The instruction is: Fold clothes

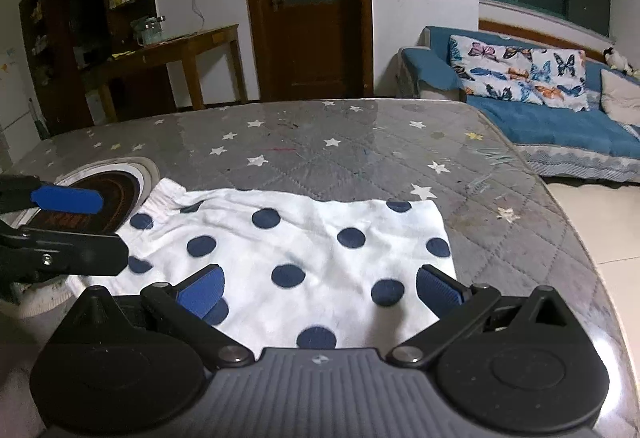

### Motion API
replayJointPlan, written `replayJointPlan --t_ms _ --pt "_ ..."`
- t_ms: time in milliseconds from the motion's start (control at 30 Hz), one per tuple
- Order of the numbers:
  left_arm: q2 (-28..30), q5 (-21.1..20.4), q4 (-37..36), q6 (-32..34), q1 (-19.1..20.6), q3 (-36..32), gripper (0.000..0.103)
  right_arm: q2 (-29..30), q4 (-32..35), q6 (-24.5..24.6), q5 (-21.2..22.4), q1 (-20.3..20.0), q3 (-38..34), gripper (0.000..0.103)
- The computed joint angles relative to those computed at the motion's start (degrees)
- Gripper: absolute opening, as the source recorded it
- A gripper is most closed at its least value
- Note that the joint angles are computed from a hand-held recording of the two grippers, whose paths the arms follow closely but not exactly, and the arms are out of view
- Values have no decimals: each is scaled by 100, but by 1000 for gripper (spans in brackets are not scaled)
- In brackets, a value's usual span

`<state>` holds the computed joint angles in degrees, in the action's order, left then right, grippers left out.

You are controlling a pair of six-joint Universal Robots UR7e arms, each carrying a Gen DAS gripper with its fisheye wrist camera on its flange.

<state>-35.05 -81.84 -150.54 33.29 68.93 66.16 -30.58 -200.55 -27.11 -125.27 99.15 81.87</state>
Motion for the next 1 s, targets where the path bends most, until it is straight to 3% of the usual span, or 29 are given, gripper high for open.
replayJointPlan --t_ms 467,833,1000 --pt "-701 -105 -664 267 49 1183 103 87 -1099 -66 -418 290 627 103" --pt "-1054 21 -790 245 149 1663 103 307 -1714 -33 -796 477 849 103" --pt "-1172 93 -804 213 181 1833 103 356 -1881 232 -864 533 975 103"
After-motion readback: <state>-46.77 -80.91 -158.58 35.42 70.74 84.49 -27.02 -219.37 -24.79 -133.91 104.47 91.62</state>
